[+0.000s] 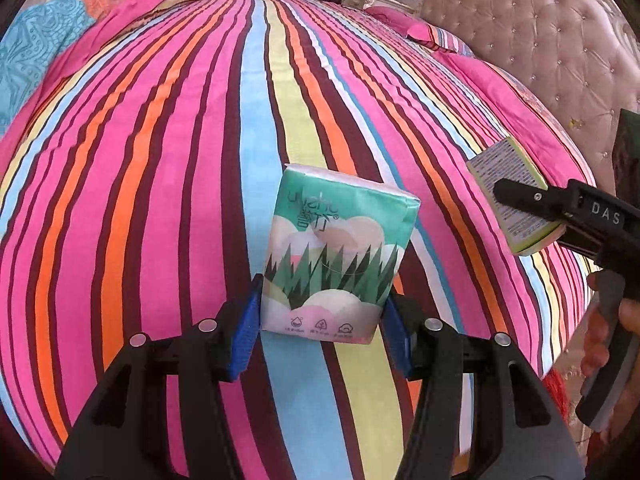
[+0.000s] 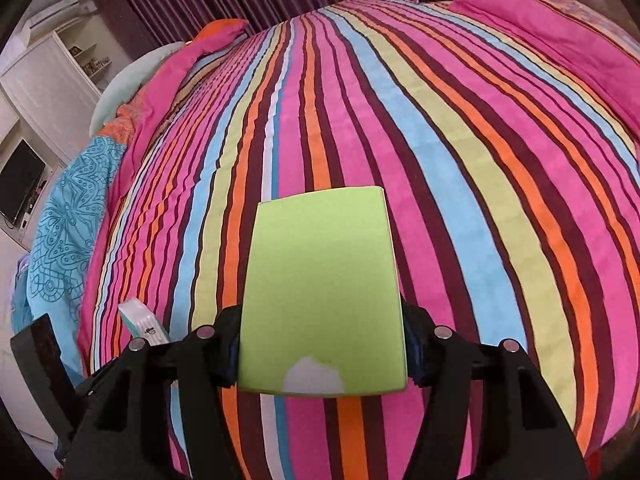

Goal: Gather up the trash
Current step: 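Lift the tissue pack and lime-green box and carry both toward the wastebasket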

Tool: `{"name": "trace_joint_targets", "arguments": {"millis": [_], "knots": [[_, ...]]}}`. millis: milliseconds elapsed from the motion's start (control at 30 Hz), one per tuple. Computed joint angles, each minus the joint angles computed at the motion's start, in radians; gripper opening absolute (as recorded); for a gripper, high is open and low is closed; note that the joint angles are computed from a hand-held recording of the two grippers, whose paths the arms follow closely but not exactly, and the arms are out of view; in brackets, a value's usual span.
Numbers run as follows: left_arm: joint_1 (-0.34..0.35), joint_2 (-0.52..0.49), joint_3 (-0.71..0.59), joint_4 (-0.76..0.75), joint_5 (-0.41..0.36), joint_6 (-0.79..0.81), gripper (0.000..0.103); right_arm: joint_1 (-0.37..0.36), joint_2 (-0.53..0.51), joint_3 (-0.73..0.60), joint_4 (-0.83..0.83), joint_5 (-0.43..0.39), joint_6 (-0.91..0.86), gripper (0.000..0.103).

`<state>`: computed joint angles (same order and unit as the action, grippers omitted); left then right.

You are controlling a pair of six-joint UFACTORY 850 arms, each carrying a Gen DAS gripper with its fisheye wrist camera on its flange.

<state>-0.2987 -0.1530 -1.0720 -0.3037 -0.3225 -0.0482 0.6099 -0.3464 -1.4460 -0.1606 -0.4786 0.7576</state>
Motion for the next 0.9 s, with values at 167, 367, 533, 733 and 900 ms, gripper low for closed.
{"name": "trace_joint_targets", "arguments": {"millis": [167,367,533,733,900], "knots": [[-0.016,0.057,0.063,0.021,-0.005,-0.027,0.054,0.017,0.072,0.091,-0.021,0.026,0.020,0.056],[-0.044,0.135,0.146,0.046,-0.009,-0.060,0.054,0.037,0.146,0.186,-0.029,0.045,0.028,0.056],[-0.074,0.194,0.211,0.073,-0.018,-0.097,0.054,0.059,0.208,0.260,-0.021,0.061,0.027,0.057],[-0.123,0.269,0.291,0.144,-0.054,-0.236,0.054,0.101,0.267,0.330,0.000,0.063,0.011,0.057],[-0.170,0.351,0.357,0.198,-0.046,-0.309,0.054,0.138,0.312,0.388,0.047,0.060,-0.022,0.057]]}}
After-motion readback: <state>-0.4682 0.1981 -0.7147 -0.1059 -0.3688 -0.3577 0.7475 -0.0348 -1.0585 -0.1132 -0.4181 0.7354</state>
